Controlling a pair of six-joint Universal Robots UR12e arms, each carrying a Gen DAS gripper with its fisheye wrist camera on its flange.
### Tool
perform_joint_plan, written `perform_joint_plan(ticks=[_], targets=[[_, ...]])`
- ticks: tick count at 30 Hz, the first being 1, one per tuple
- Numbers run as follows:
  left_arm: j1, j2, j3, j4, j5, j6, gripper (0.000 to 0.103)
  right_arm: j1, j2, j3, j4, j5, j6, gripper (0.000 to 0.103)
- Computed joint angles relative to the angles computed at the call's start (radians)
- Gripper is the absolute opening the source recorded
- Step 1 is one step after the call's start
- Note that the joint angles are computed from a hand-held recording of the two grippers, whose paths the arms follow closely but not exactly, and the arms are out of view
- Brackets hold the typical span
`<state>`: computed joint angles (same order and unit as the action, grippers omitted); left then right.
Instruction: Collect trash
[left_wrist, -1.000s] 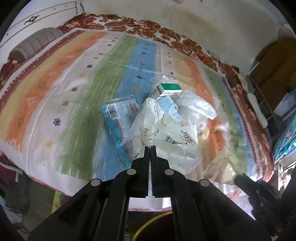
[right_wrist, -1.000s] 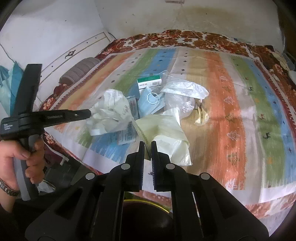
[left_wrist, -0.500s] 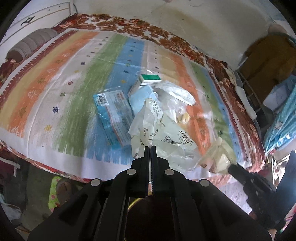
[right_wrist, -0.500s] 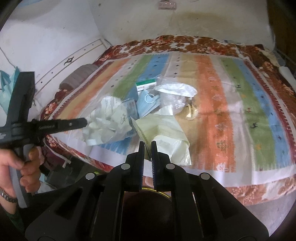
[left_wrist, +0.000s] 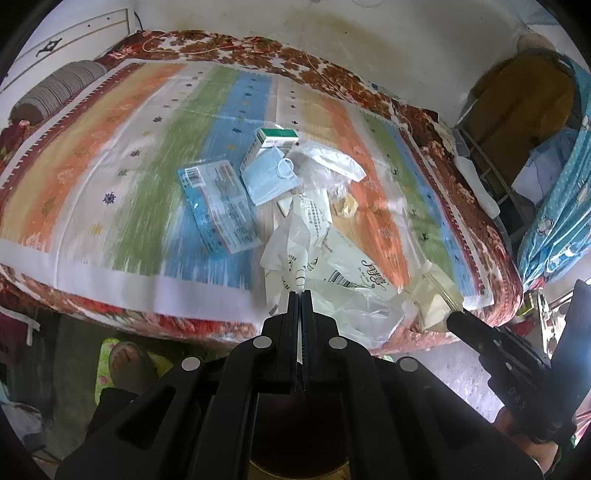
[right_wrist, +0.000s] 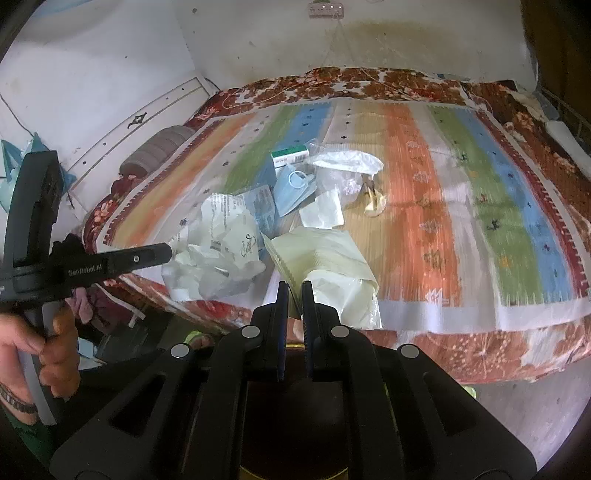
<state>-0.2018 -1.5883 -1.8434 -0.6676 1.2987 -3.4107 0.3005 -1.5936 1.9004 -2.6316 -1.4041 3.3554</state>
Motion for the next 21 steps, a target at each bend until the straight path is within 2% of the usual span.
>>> perform_joint_plan(ticks=[10,13,17,21], targets=[[-0.031,0.036,-0.042,-0.013,0.03,0.04,0.001,0.023,-0.029,0.04,0.027,-0.028,0.032,0.006],[-0.039,0.043,-0.05,-0.032,0.041,0.05,0.001,0.035,-0.032,0.046,0.05,-0.053,0.044,0.006],[-0.048,0.049,-0.057,-0.056,0.054,0.058,0.001,0.037,-0.04,0.062,0.074,-0.047,0.06,0.006],[-0.073,0.048,-0.062,-0.086,0.11,0.059,0.001,0.038,-0.048,0.077,0.106,-0.035,0.076,0.006]])
